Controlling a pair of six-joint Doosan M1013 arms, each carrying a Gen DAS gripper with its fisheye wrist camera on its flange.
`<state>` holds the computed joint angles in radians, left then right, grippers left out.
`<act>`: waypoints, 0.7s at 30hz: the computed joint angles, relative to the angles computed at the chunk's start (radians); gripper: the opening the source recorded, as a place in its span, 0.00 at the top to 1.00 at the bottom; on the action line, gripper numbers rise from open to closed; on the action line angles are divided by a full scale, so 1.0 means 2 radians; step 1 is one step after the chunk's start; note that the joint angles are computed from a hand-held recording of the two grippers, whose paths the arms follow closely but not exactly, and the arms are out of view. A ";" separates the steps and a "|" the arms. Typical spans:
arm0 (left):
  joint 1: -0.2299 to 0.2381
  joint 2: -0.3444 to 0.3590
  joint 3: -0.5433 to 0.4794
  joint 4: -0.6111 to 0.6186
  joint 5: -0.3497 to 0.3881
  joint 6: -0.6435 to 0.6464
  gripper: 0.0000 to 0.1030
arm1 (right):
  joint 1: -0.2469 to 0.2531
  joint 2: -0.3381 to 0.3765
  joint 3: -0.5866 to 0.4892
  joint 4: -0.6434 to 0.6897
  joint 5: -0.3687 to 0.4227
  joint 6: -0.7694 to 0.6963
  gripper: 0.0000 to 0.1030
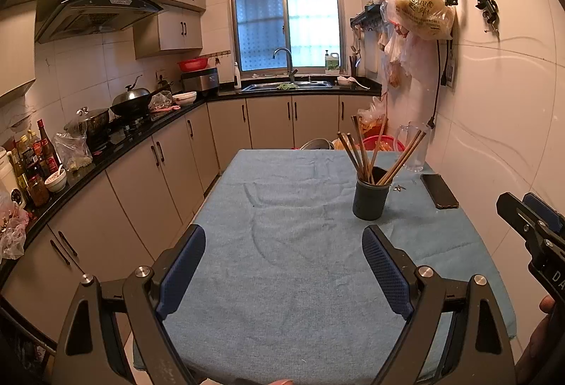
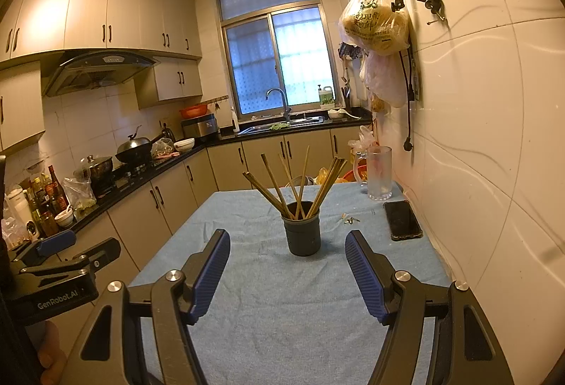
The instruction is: Organize utensils
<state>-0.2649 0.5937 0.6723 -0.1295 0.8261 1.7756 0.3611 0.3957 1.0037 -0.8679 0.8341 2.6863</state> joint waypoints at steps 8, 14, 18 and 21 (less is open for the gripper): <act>0.000 -0.001 0.001 0.001 -0.005 0.001 0.12 | -0.001 0.000 -0.002 -0.003 -0.003 -0.001 0.31; -0.001 0.000 -0.002 0.007 -0.004 -0.001 0.12 | -0.001 0.001 -0.004 -0.002 -0.007 -0.002 0.31; -0.001 0.001 -0.004 0.008 -0.004 -0.001 0.12 | -0.001 0.000 -0.003 0.000 -0.007 -0.003 0.31; -0.002 0.001 -0.005 0.008 -0.003 0.000 0.12 | -0.001 0.000 -0.002 -0.002 -0.007 -0.001 0.31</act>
<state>-0.2679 0.5964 0.6627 -0.1143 0.8198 1.7755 0.3589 0.3948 0.9997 -0.8709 0.8193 2.6851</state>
